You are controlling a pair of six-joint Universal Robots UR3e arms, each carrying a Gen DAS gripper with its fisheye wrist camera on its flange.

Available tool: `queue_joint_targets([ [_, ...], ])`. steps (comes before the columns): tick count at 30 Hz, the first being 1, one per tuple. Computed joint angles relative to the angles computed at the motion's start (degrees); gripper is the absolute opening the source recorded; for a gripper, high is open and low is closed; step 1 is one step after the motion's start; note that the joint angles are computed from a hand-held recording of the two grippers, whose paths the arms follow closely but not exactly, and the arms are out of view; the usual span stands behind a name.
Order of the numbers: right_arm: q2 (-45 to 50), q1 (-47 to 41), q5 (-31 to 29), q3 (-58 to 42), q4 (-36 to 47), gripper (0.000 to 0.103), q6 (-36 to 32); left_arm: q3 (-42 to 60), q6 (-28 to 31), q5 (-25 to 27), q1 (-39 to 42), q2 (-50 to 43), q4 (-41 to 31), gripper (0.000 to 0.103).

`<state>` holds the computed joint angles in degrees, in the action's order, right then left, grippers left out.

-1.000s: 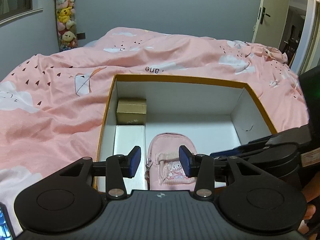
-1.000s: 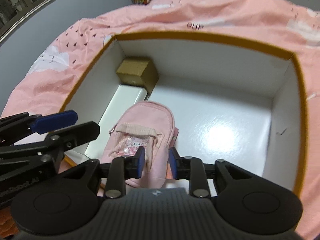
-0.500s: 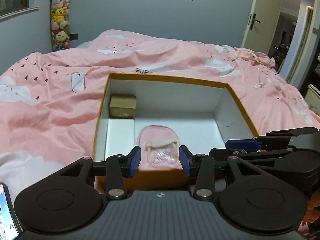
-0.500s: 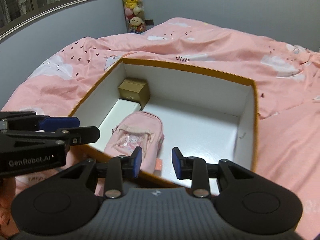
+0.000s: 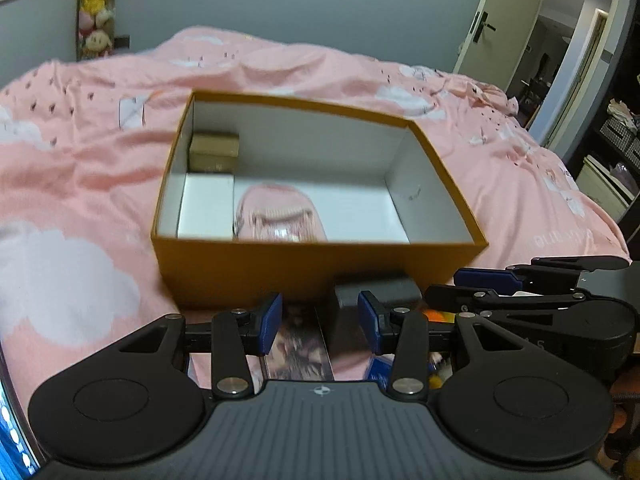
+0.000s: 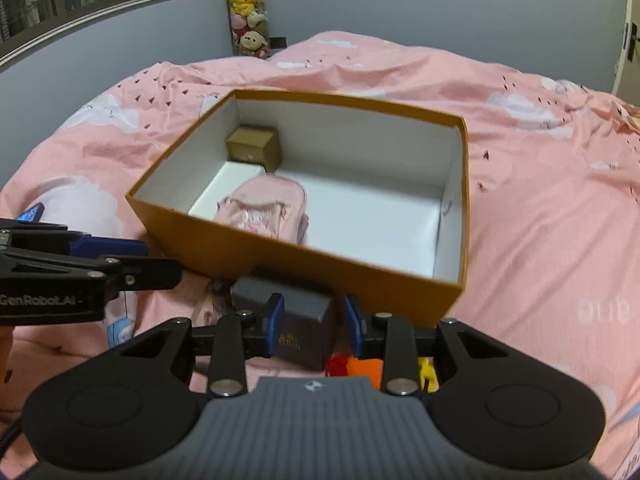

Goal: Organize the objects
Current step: 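Withdraw both grippers from the box back toward the item pile, then grasp the photo card box with the left gripper while the right gripper grasps the black gift box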

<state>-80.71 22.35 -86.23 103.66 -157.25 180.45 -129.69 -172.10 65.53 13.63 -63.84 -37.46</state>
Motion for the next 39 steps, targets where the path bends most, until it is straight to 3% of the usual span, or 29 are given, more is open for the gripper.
queue_joint_targets([
  [8, -2.9, -0.8, 0.8, 4.2, 1.8, 0.034, 1.5, -1.6, 3.4, -4.7, 4.7, 4.8, -11.5, 0.049],
  [13, -4.1, -1.9, 3.1, 6.3, 3.2, 0.034, 2.1, -1.3, 4.7, -7.2, 5.4, 3.8, -14.6, 0.049],
  [19, -2.6, -2.8, 5.9, 6.0, 3.0, 0.034, 2.3, -0.5, 0.4, -1.5, 0.5, -1.8, -8.9, 0.049],
  [26, 4.2, -2.1, 5.3, 1.1, -1.4, 0.036, -1.4, 0.6, -5.2, 4.2, -1.7, -8.9, -1.2, 0.053],
  [29, 6.5, -2.5, 5.3, -0.4, -2.6, 0.042, -4.2, 2.2, -6.3, 4.4, -1.3, -12.5, -1.3, 0.054],
  [39, 12.7, -5.6, 14.6, -3.6, -3.9, 0.063, -12.6, 4.9, -10.3, 2.6, -0.1, -21.5, -0.3, 0.060],
])
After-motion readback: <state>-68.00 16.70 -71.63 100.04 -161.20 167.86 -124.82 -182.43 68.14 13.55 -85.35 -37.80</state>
